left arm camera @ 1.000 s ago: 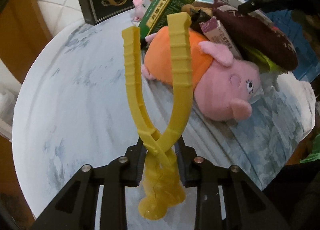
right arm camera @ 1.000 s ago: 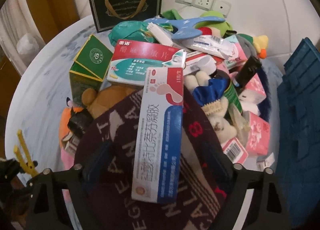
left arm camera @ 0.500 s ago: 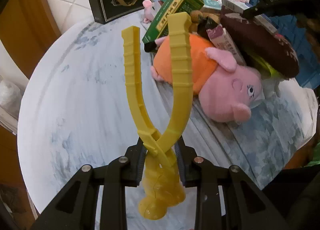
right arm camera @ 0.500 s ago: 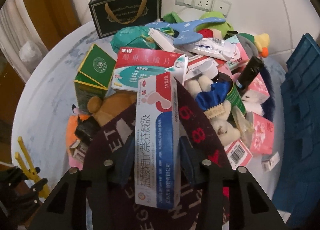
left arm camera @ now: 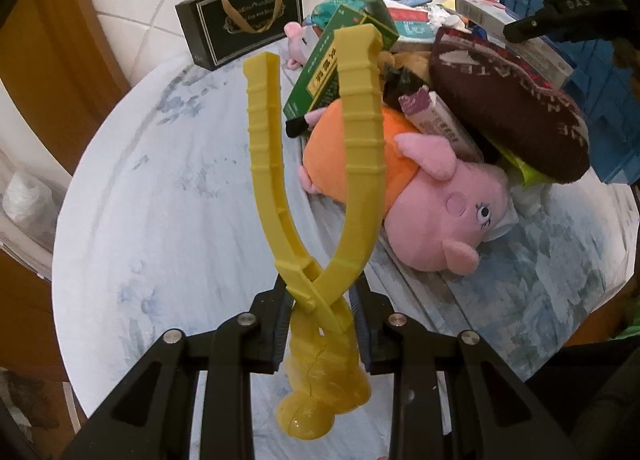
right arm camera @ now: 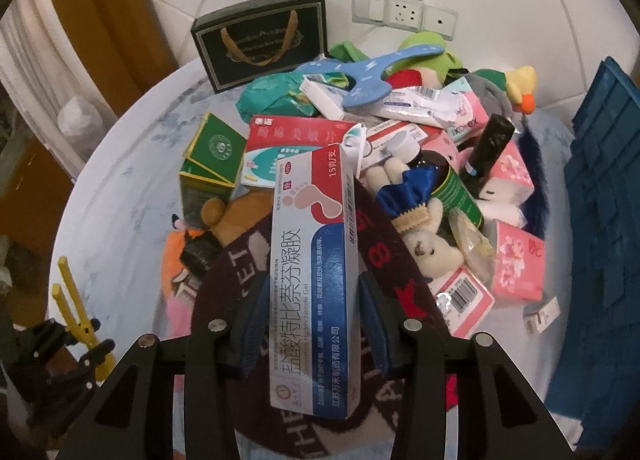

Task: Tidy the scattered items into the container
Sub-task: 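Lift the slingshot and ointment box and carry both over the blue crate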

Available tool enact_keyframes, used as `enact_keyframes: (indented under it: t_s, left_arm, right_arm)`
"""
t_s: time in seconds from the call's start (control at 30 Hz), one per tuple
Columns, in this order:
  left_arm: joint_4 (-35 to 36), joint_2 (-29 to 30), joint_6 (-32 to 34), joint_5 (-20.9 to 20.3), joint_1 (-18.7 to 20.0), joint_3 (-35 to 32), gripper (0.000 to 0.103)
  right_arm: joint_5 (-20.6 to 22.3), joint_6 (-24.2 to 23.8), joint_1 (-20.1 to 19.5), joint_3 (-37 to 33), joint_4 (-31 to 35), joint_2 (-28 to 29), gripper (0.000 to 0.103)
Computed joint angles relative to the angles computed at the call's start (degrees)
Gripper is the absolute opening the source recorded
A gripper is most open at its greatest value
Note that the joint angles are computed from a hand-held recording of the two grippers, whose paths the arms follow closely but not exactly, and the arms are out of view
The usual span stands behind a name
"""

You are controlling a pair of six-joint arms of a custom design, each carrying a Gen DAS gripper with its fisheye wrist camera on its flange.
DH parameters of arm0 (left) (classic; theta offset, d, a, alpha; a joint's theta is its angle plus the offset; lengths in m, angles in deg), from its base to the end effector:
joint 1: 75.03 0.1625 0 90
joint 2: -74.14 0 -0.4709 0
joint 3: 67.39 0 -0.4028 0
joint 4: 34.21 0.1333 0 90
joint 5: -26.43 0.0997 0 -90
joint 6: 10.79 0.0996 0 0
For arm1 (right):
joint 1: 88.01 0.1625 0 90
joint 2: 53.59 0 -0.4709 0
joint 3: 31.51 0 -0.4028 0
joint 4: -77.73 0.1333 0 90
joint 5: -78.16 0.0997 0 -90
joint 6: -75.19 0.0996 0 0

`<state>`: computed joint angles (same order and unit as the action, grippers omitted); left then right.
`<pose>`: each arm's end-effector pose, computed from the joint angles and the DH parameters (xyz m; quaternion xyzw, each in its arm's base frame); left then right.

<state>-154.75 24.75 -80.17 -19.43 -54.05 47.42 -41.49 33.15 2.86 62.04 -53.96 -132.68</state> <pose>-0.4083 -0.3736 0.0380 0.1098 0.8845 -0.2365 0.3869 0.0932 -0.6061 0.4930 0.2876 -0.8965 0.1256 0.3128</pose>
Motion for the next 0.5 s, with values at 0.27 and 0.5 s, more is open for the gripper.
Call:
enact_keyframes:
  t_s: [0.27,0.5]
  left_arm:
    - [4.5,-0.3,-2.7,1.0,-0.9,-3.0,0.027]
    - [9.4,0.7,-4.9,2.7,-1.6,-8.2,0.027]
  right_arm:
    - [2.3,-0.4,-0.1,-1.1,2.5,-2.0,0.043]
    - [4.2,-1.6,-0.1,-2.7,5.7,-4.0,0.043]
